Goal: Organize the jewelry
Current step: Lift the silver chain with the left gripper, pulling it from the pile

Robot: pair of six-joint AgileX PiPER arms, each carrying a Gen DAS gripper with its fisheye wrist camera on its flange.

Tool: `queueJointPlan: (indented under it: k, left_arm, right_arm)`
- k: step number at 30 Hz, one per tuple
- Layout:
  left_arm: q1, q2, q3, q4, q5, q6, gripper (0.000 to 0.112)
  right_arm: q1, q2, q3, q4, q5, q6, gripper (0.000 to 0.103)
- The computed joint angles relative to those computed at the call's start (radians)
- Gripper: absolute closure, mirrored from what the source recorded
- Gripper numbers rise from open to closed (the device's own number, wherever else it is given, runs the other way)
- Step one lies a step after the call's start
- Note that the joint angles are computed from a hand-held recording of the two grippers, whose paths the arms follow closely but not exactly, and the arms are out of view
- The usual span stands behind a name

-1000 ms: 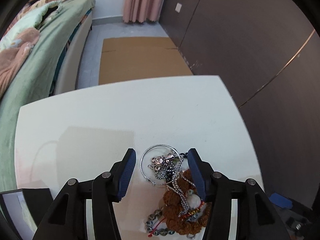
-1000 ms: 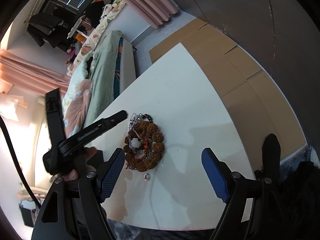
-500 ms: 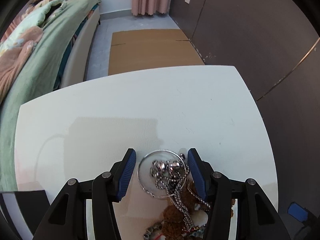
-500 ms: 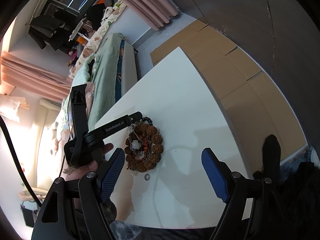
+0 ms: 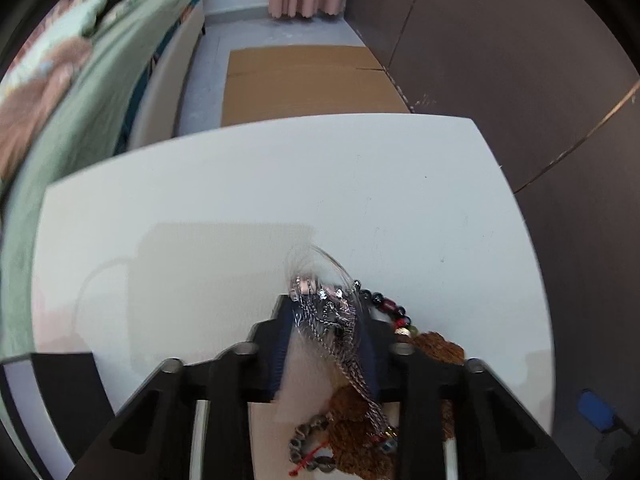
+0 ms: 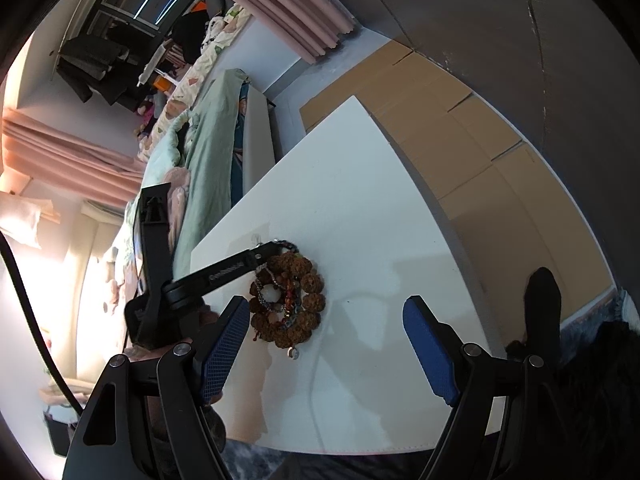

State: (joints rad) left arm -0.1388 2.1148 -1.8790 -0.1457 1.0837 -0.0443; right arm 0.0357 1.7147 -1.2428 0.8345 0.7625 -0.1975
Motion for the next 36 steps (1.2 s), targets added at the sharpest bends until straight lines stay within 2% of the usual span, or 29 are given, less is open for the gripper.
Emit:
queueJointPlan:
  k: [6, 27, 36]
  left_arm:
    - [0.035, -0.044, 0.019, -0.046, -0.011, 0.038, 0.107]
    - [0.179, -0.213, 0.099, -0.230, -0.042, 0.217, 0.107]
    - [0.255, -0.297, 0.117, -0.326, -0.002, 0.315, 0.107]
  right_arm:
    - [0.013, 0.000, 0.000, 0.000, -0.003, -0.005, 0.023]
    - [0.052, 0.022, -0.019, -0.032, -0.016, 0.022, 0.023]
    - [0.113, 0.065, -0.075, -0.097, -0.022, 0.094, 0.024]
